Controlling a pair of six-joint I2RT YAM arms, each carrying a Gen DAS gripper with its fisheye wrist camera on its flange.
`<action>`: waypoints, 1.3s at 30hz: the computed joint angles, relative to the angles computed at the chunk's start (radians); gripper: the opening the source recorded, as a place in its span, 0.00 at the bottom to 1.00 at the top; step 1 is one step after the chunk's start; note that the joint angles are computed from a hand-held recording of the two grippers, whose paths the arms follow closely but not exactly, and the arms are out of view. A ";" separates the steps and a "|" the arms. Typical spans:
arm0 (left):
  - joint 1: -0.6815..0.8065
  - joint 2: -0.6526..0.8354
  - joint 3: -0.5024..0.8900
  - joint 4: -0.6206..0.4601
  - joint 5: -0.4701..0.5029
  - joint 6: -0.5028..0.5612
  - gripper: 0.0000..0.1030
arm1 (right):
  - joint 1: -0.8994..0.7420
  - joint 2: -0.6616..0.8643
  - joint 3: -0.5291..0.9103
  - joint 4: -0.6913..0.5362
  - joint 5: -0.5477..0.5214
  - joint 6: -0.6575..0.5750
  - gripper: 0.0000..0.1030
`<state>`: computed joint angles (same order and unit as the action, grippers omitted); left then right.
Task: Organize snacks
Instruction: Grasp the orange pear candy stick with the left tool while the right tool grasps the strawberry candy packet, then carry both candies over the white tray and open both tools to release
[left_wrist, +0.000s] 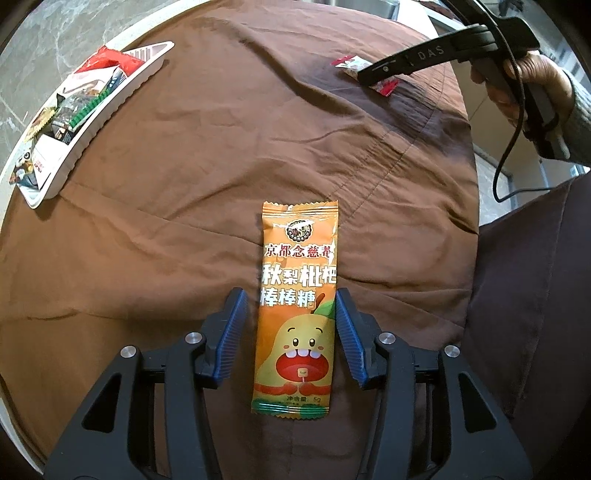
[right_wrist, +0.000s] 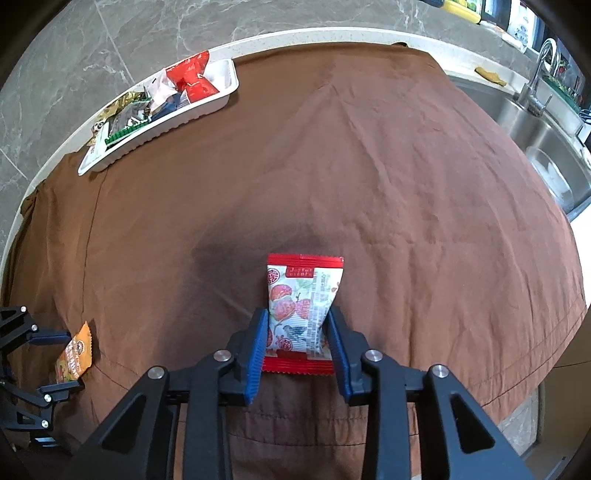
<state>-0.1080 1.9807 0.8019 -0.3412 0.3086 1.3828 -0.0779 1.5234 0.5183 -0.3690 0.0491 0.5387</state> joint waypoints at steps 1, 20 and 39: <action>0.002 0.002 0.002 0.000 0.003 0.003 0.44 | -0.012 -0.005 -0.004 0.002 -0.011 -0.009 0.32; 0.033 0.104 0.351 -0.332 0.163 -0.172 0.31 | -0.093 -0.127 0.048 -0.040 -0.161 -0.010 0.30; -0.032 0.433 1.134 -0.564 0.303 -0.560 0.31 | -0.099 0.274 0.529 -0.028 -0.241 -0.164 0.30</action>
